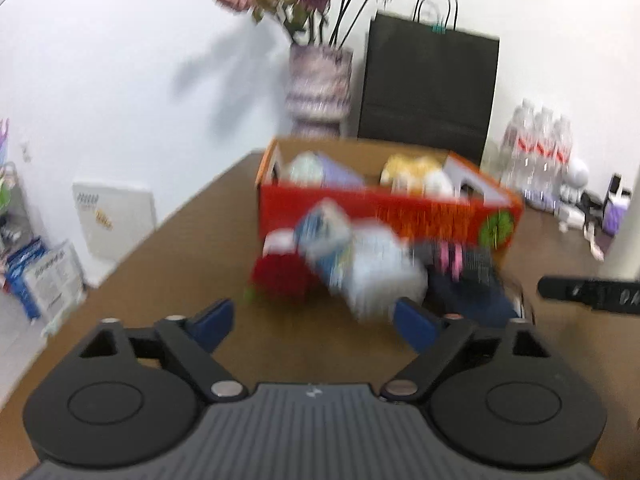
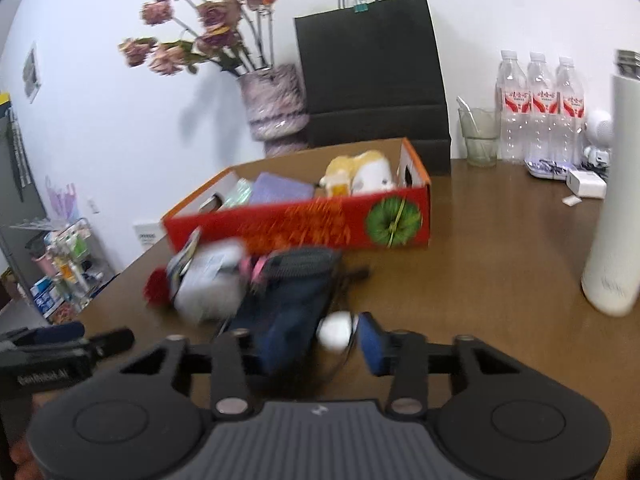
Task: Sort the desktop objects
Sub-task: 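Grasp the white earbud case with the right tool while the left tool grasps the blue-printed packet, then place the earbud case in the box with the right tool while the left tool drops the packet inside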
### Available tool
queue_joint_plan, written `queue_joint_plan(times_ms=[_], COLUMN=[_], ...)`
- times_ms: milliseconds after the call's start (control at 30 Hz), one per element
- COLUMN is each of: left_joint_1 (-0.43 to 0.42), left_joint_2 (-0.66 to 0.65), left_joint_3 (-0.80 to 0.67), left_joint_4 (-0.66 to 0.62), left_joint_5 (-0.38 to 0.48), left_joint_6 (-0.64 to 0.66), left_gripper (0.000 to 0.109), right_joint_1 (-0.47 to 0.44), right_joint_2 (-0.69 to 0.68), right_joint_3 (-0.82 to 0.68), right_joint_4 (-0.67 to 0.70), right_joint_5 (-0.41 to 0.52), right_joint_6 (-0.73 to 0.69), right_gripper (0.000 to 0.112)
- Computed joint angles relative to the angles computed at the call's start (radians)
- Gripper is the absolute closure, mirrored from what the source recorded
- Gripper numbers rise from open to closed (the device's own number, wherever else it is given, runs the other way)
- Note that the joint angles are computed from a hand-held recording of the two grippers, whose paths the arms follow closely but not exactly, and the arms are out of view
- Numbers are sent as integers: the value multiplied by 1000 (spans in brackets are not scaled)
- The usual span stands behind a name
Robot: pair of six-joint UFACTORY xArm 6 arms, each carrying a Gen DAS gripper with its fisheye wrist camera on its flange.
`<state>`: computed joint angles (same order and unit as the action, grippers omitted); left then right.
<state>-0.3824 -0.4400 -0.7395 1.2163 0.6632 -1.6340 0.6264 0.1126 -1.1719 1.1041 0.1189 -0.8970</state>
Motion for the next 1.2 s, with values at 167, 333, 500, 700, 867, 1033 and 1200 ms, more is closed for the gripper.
queue_joint_plan(times_ms=[167,333,500,700,867,1033,1200], left_joint_1=[163,242,281,280,257,205,149], left_joint_2=[161,285,296,272,155,20,-49], left_joint_3=[-151,-232,-202,-198,-149,-95,-88], left_joint_4=[-6,-304,-411,-321,-166,-51,21], left_joint_5=[-199,-280,-382,-429,-444,-375,-283], left_joint_6=[57,255,324,257,105,-21,-74], left_gripper=[34,58,79,102,103,103,103], right_joint_1=[-63,-81,-94,-103,-113,-81,-71], right_joint_2=[171,279,289,342,342,207,71], right_joint_3=[-218,-341,-351,-413,-417,-294,-233], right_joint_4=[-200,-349,-357,-286,-148,19,327], right_joint_5=[133,205,226,298,327,199,165], right_joint_6=[276,438,473,429,398,215,-86], right_gripper=[82,83,85,101,110,110,111])
